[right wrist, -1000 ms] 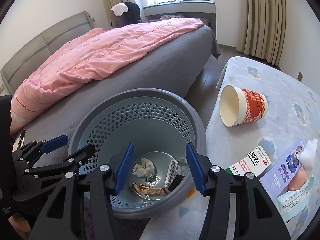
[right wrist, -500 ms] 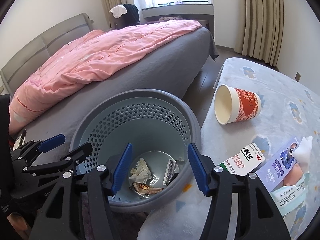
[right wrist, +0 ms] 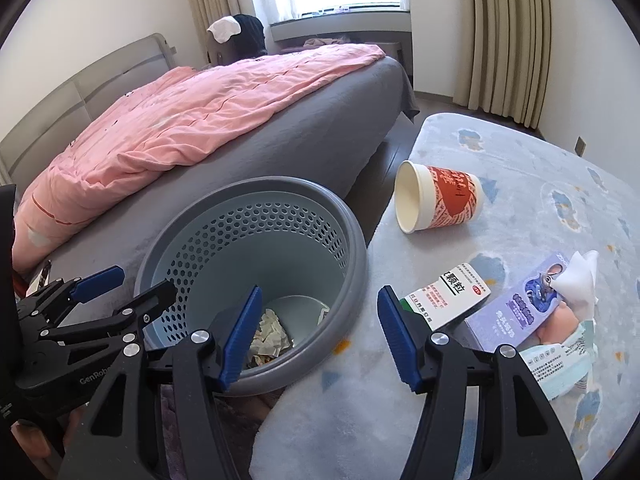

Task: Collect trash
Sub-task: 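Withdraw both open tools from the wastebasket toward the table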

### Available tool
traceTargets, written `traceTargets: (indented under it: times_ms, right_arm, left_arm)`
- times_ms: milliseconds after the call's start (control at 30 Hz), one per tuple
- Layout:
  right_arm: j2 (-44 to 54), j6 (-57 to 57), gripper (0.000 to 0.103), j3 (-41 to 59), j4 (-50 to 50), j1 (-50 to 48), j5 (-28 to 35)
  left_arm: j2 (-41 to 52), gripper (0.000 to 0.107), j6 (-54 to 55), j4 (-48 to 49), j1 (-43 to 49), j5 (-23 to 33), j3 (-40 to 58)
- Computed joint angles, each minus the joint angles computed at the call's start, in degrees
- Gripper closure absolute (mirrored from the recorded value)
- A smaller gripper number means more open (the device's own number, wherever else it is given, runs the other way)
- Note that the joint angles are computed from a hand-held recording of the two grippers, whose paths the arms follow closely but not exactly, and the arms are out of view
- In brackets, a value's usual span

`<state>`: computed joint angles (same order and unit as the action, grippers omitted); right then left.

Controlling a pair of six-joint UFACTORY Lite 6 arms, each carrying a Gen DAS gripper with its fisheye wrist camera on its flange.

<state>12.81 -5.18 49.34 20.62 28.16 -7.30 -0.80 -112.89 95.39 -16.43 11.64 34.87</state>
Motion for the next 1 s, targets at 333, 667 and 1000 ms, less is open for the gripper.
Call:
traceTargets:
  times_ms: [333, 667, 1000]
  right_arm:
    - [-8.7, 6.5, 0.041, -9.0, -6.6, -3.4, -0.6]
    - [-19.2, 20.1, 0.028, -18.7, -21.1, -9.7, -0.7]
    - [-28.7, 47.9, 0.025, -27.4, -52.8, -19.6, -0.9]
  left_arm:
    - [-3.0, 0.034, 5.5, -9.7, -8.0, 3.4, -1.5]
    - [-3.6, 0.034, 8.2, -16.6, -16.5, 7.4, -0.4]
    - [-1.2, 0.034, 8.2, -20.4, -25.3, 11.7, 3.2]
